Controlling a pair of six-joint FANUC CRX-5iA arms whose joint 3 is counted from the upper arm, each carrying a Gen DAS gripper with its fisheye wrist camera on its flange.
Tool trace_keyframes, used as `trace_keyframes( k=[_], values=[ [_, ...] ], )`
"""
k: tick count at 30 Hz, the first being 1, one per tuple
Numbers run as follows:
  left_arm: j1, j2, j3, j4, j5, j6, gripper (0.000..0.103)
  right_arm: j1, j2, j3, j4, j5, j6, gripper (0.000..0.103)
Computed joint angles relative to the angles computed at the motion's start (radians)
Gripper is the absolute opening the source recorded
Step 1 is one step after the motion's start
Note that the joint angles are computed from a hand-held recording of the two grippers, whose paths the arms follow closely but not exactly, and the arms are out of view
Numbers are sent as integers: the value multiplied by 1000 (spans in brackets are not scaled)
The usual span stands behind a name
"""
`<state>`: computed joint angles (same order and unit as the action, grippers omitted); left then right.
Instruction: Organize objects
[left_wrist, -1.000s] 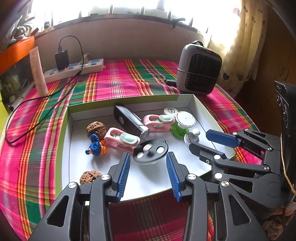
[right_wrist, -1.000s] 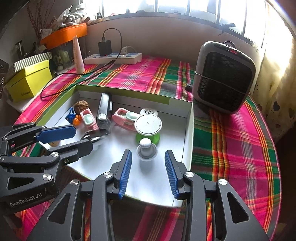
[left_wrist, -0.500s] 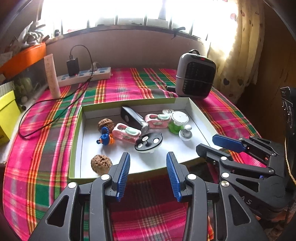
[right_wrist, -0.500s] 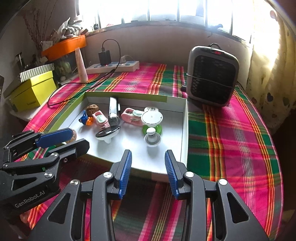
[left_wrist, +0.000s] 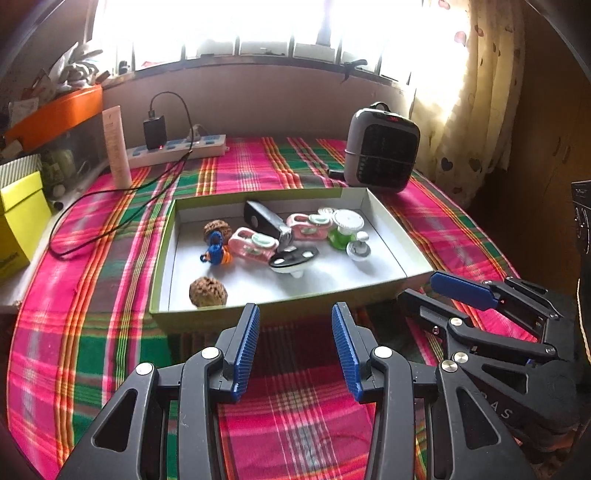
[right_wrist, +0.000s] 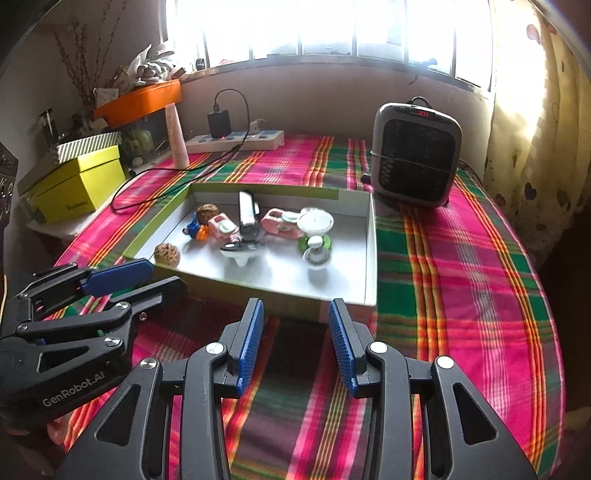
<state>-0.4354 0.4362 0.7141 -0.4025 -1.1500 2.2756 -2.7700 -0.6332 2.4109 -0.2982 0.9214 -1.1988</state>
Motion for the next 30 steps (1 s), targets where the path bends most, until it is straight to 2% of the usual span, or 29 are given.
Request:
trace_keyframes(
  k=[9,13,17,21,30],
  values=[
    [-15,-25,-50,-3,-6,38,39,3,49,85,14,-16,-10,38],
    [-26,-18,-48,-20,-37,54,39,6,55,91,43,1,-33,39],
    [-23,-26,-68,-9,-32,61,40,7,63,101,66,7,-52,39],
    [-33,-17,-54,-30,-66,69,40,8,64,101,91,18,-72,47],
    [-29,-14,-65,-20,-85,83,40,9,48,81,123,53,-102,48]
  ],
)
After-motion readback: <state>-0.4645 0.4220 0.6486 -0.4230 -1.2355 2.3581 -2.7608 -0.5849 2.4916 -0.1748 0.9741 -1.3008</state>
